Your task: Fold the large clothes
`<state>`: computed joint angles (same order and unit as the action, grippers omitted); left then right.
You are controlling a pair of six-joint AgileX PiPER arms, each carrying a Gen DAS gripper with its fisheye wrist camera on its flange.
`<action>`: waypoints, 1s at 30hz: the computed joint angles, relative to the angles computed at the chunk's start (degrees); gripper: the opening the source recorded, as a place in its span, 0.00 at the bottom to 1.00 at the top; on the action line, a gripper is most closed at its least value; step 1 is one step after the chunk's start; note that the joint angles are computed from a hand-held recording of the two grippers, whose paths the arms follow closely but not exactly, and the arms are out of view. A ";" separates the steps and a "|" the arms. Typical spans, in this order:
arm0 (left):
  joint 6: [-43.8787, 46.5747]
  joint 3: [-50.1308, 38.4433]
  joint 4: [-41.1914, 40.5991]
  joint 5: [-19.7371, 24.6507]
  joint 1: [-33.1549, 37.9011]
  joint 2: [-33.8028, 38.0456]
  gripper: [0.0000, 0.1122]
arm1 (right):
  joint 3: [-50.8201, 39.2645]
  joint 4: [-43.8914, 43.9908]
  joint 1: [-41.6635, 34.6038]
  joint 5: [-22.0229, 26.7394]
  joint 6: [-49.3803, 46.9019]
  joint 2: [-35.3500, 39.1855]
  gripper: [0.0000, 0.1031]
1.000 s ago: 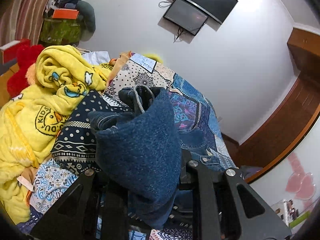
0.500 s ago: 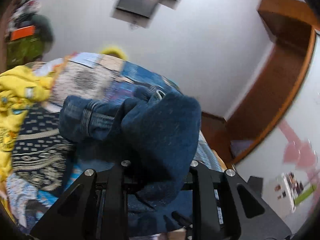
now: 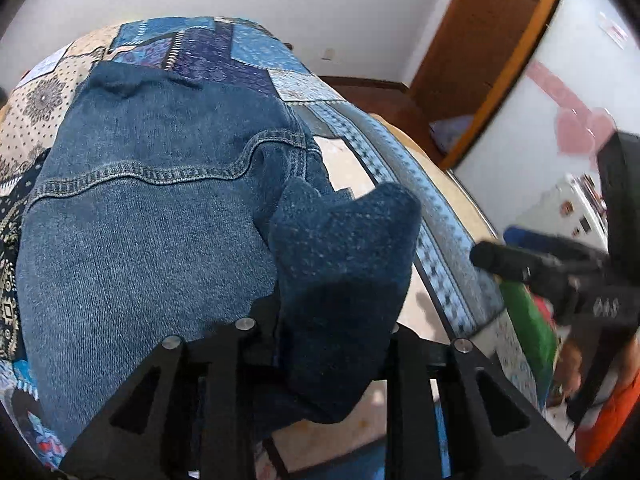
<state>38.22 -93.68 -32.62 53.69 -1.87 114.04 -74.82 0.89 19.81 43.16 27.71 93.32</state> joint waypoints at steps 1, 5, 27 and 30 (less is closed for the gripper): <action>0.77 0.02 0.33 1.18 0.45 -0.49 0.22 | -0.03 -0.12 0.02 0.09 -0.12 -0.20 1.00; 3.94 1.33 -0.11 5.38 2.39 -2.86 0.36 | -2.23 1.06 -0.04 0.12 -1.95 0.01 1.00; 7.67 6.89 6.05 -4.42 16.95 -5.12 0.79 | -11.37 4.26 7.72 1.99 -6.44 13.97 1.00; 10.27 6.43 2.23 -0.87 19.74 -4.31 0.80 | -6.90 8.88 5.83 0.79 -10.81 11.99 1.00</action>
<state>48.48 -87.24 -30.39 52.81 17.87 109.74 -81.72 9.77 25.63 43.95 16.90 105.31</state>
